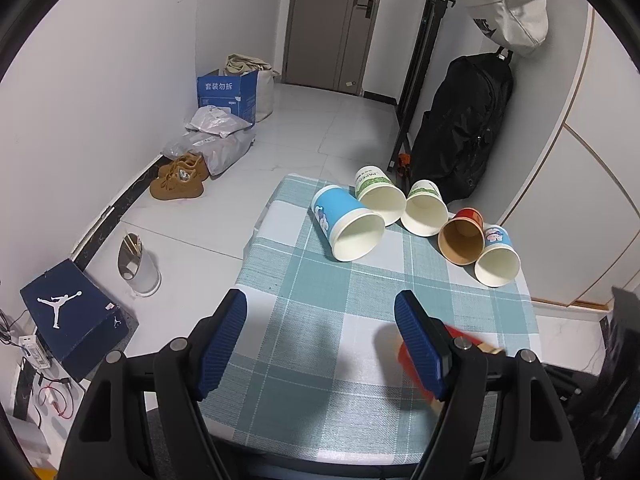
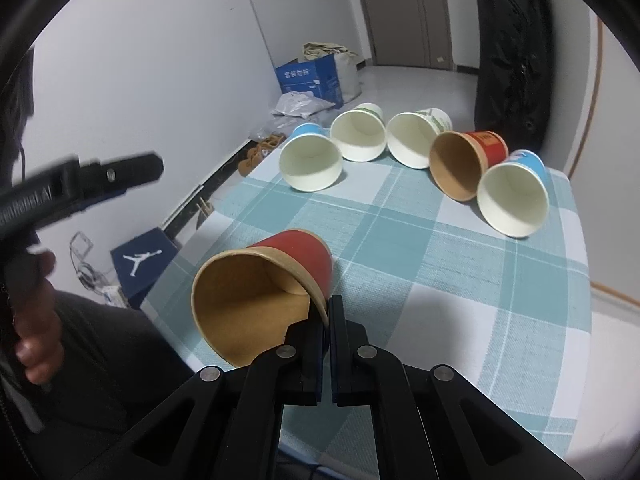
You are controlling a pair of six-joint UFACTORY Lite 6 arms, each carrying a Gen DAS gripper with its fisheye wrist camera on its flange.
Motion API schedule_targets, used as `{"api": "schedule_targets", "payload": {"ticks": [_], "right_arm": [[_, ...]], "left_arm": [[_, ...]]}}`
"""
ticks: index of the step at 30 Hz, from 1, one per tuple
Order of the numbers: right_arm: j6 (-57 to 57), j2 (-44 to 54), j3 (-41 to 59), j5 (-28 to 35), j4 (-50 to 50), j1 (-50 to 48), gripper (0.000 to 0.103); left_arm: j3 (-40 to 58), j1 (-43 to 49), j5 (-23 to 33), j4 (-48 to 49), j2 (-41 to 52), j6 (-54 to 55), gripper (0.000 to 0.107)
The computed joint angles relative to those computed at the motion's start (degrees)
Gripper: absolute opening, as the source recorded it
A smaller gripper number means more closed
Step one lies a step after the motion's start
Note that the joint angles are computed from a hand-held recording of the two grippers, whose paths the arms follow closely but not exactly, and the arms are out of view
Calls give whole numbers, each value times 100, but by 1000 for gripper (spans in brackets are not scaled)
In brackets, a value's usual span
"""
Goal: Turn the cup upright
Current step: 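Rotate the red cup with the right tool so its opening faces up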
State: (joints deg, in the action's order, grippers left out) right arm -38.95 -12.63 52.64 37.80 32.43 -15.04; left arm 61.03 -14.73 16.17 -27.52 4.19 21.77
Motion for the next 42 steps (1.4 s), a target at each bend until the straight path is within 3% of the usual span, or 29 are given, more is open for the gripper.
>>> {"api": "schedule_targets", "payload": {"ticks": [9,15,20,29,39,40,42], "right_arm": [[470,623,1370,1611,-588,-533,2],[1201,1650,2719,2884,-1529,-628,2],[1474,2761,3915,3756,-1753,-571,2],[2057,4429,5848,4636,-2262,201,2],[2537,5358,6792,4769,-2344,571,6],[2541,5346,6751,4701,-2332,573,8],[2542,5362,6773,4635,-2259,522,26]], "left_arm": [[24,-166,15,-38,-14,-38,73],[72,-200,80,-215,12,86,73],[135,-208,132,-140,94,-6,73],[249,-230,232,-49,217,-138,73],[197,-124,484,-427,249,276,73],[206,-132,474,-379,261,224,73],[252,-149,487,-301,312,119,73]]}}
